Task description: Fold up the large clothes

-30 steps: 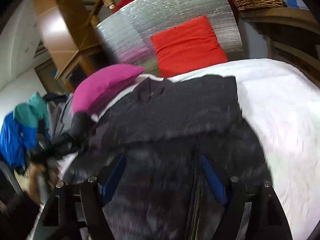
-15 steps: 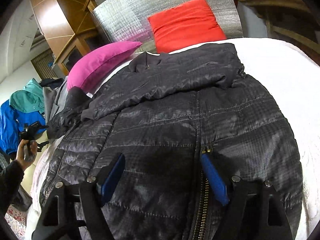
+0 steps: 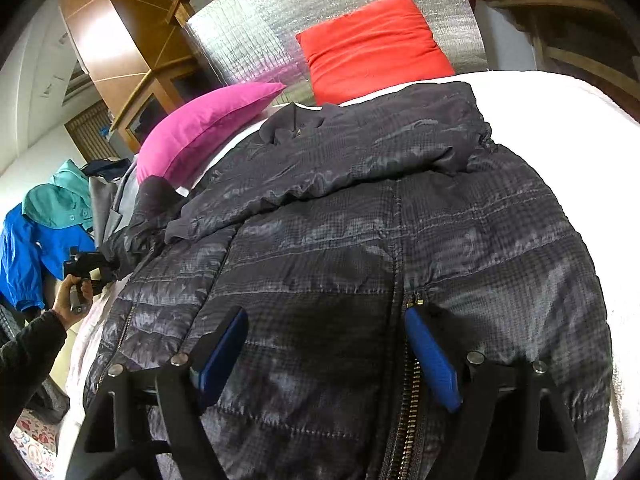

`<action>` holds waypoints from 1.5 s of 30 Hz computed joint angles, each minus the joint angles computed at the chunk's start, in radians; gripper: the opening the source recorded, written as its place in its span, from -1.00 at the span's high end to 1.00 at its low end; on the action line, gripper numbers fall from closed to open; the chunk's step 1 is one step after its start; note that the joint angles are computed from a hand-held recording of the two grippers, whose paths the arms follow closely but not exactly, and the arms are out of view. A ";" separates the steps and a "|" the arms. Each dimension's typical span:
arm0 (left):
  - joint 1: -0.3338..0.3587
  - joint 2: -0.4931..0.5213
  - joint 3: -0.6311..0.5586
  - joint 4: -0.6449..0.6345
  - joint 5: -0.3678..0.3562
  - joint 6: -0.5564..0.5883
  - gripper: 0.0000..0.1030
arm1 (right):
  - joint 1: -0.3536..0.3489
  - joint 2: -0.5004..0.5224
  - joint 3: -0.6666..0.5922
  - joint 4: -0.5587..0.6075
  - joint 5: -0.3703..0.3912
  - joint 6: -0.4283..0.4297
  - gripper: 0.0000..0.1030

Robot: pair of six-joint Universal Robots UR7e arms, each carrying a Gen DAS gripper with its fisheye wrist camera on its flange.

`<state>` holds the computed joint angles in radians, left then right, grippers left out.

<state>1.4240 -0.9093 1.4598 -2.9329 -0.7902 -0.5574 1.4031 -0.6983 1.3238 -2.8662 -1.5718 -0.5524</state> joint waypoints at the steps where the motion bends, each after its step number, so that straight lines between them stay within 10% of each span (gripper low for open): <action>1: -0.029 -0.002 0.008 -0.013 0.065 0.042 0.61 | -0.001 -0.001 0.001 0.000 0.002 0.001 -0.62; 9: -0.279 0.021 0.025 -0.346 0.371 0.526 0.75 | -0.009 -0.007 0.004 0.010 0.033 0.015 -0.62; 18: -0.540 0.213 -0.200 -0.572 0.368 1.043 0.75 | -0.023 -0.016 0.005 0.030 0.078 0.033 -0.62; 23: -0.591 0.384 -0.392 -0.347 0.307 0.993 0.75 | -0.027 -0.018 0.001 0.043 0.093 0.040 -0.62; 32: -0.526 0.753 -0.860 0.412 0.202 0.516 0.71 | -0.033 -0.022 0.001 0.054 0.120 0.053 -0.62; 35: -0.496 0.846 -1.002 0.637 0.139 0.453 0.34 | -0.036 -0.024 0.001 0.058 0.131 0.058 -0.62; 39: -0.500 0.812 -0.894 0.716 0.154 0.388 0.02 | -0.040 -0.024 -0.001 0.065 0.142 0.062 -0.62; 45: -0.498 0.622 -0.531 0.481 0.193 0.381 -0.25 | -0.041 -0.025 0.000 0.064 0.144 0.063 -0.62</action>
<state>0.9260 -0.2871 0.9289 -2.4515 -0.5973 -0.1760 1.3625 -0.7233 1.3239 -2.8025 -1.4283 -0.4896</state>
